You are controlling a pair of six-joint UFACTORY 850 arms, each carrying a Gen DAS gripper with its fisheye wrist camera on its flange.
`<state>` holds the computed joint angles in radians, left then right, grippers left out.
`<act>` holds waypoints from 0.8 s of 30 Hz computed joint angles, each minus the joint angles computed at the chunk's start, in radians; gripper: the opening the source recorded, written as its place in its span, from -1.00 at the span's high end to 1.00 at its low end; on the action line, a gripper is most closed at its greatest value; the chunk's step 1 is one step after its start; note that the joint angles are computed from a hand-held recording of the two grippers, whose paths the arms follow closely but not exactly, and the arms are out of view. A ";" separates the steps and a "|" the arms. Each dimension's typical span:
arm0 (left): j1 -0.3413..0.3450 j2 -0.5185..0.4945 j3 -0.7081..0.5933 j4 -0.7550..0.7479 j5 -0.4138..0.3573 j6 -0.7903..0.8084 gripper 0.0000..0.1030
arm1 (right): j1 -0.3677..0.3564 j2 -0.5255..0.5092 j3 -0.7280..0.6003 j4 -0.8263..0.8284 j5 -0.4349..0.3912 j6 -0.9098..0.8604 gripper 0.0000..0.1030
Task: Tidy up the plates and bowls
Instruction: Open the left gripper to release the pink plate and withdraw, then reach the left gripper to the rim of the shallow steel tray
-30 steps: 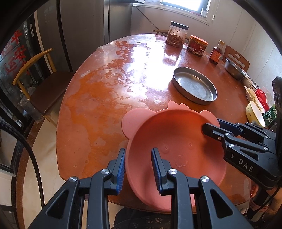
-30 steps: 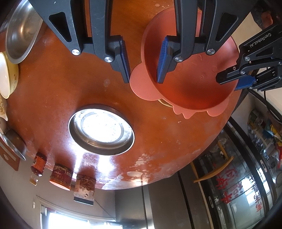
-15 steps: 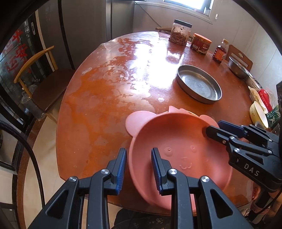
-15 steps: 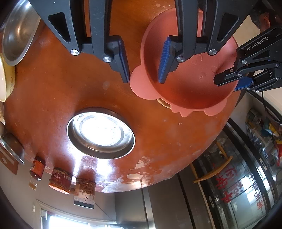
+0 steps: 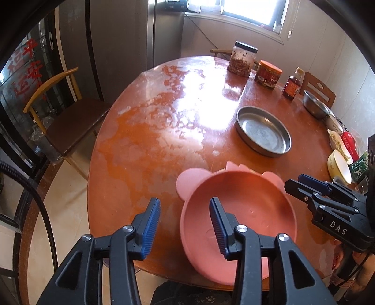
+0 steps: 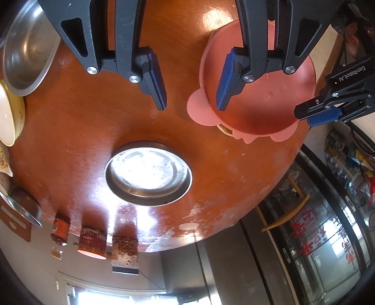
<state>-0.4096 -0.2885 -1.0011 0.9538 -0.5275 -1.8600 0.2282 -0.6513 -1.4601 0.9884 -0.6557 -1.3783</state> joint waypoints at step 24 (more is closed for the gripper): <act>0.116 -0.246 -0.393 -0.342 0.013 0.581 0.07 | -0.035 -0.141 -0.243 -0.057 0.050 0.270 0.12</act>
